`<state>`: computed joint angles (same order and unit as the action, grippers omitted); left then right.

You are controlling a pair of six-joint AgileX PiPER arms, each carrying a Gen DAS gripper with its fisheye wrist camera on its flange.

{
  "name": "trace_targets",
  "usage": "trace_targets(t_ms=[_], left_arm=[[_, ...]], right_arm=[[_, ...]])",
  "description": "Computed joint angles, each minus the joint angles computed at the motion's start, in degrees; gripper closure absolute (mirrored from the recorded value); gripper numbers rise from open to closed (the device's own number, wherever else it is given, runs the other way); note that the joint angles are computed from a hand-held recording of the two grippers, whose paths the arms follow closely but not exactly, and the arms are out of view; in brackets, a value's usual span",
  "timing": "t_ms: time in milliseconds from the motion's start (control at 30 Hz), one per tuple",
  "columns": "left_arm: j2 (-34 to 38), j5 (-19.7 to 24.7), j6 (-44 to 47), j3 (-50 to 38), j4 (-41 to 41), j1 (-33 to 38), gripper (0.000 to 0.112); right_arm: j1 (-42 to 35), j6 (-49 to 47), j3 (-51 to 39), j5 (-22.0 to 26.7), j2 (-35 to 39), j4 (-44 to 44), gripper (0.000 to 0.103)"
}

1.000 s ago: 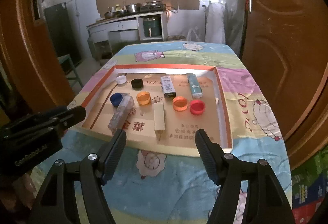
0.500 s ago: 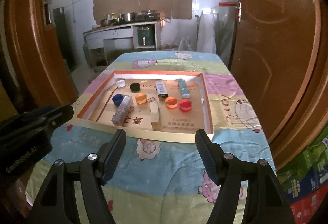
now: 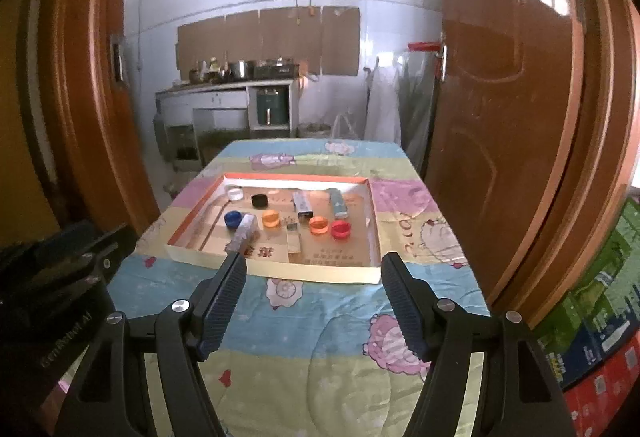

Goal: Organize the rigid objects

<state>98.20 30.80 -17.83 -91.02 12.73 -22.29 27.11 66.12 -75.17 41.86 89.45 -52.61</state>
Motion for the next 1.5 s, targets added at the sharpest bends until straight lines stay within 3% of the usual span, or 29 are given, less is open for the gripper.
trace_targets(t_ms=[267, 767, 1500], left_arm=[[-6.3, -1.6, -1.1, 6.2, 0.3, -1.0, 0.068], [-15.0, -1.3, -13.1, 13.4, 14.0, -4.4, 0.068], [-18.3, -2.5, -12.6, 16.9, 13.5, -4.3, 0.068]], right_arm=[[4.9, 4.7, 3.8, 4.1, -5.4, -5.1, 0.031], [11.9, 9.1, 7.1, 12.5, -11.1, -8.0, 0.031], [17.2, 11.7, 6.4, 17.9, -12.0, -9.6, 0.031]])
